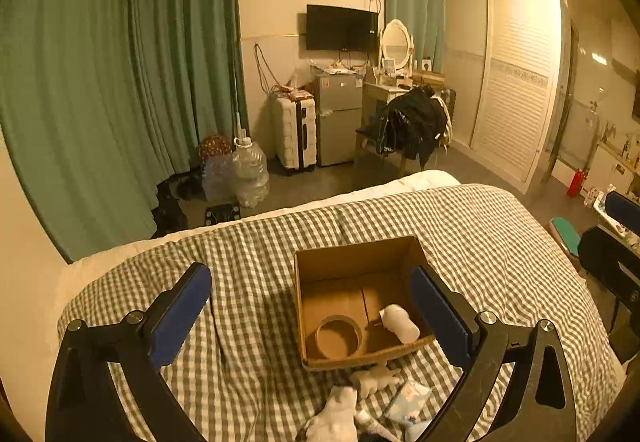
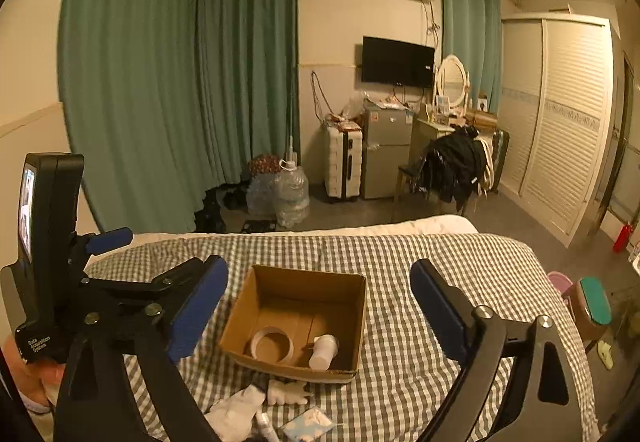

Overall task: Organize objects
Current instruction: 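Move both tools back toward the remaining items beside the box, then grasp the white sock with the left tool while the right tool grasps the light blue case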

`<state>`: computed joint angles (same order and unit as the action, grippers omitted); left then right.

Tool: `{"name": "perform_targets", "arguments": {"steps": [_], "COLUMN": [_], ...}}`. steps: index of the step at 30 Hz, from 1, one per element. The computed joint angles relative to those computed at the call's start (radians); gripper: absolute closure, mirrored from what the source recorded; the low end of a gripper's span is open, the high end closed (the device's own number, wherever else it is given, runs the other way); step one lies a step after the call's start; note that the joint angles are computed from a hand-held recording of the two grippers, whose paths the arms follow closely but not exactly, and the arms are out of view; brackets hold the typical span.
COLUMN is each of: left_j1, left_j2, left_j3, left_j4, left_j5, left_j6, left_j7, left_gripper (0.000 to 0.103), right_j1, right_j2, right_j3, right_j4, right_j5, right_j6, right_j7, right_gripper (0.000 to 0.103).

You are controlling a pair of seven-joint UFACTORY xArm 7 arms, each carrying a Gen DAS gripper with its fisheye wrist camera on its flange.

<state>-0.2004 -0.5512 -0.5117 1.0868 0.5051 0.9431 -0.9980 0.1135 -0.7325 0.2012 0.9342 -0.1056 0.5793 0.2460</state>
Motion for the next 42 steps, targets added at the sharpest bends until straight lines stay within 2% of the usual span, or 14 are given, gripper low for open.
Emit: {"name": "perform_targets", "arguments": {"steps": [4, 12, 16, 19, 25, 31, 35, 37, 40, 42], "left_j1": [-0.03, -0.045, -0.065, -0.057, -0.135, -0.2, -0.219, -0.229, -0.243, -0.24], "left_j2": [-0.073, -0.137, -0.149, -0.144, -0.045, 0.058, 0.126, 0.172, 0.194, 0.213], "left_j3": [-0.003, -0.059, -0.088, -0.141, -0.104, -0.042, -0.032, -0.024, 0.015, 0.033], "left_j4": [-0.058, -0.212, -0.342, -0.432, -0.558, -0.589, -0.575, -0.555, -0.56, -0.562], "left_j5": [-0.021, -0.049, -0.058, -0.016, -0.013, 0.008, 0.04, 0.064, 0.076, 0.082], "left_j6": [0.014, 0.007, -0.031, -0.053, -0.189, -0.287, -0.317, -0.324, -0.362, -0.391], "left_j7": [0.008, -0.028, -0.121, -0.233, -0.35, -0.371, -0.368, -0.359, -0.355, -0.365], "left_gripper": [0.0, 0.0, 0.0, 0.0, 0.0, 0.0, 0.0, 0.0, 0.0, 0.0], "right_j1": [0.02, 0.035, 0.04, 0.058, 0.086, 0.12, 0.152, 0.157, 0.177, 0.179], "right_j2": [-0.087, -0.208, -0.22, -0.195, -0.115, -0.024, 0.049, 0.066, 0.106, 0.139], "right_j3": [0.016, 0.034, 0.041, 0.015, -0.025, -0.05, -0.081, -0.085, -0.101, -0.102], "right_j4": [-0.043, -0.211, -0.319, -0.406, -0.537, -0.594, -0.616, -0.612, -0.596, -0.581], "right_j5": [0.001, 0.005, 0.004, 0.012, 0.029, 0.056, 0.104, 0.113, 0.136, 0.146], "right_j6": [0.047, 0.088, 0.072, 0.047, 0.039, 0.038, 0.03, 0.025, 0.046, 0.059], "right_j7": [0.003, 0.019, 0.037, 0.031, 0.007, -0.017, -0.043, -0.054, -0.093, -0.11], "right_gripper": [0.005, 0.005, 0.005, 0.005, 0.005, 0.007, 0.025, 0.025, 0.037, 0.039]}}
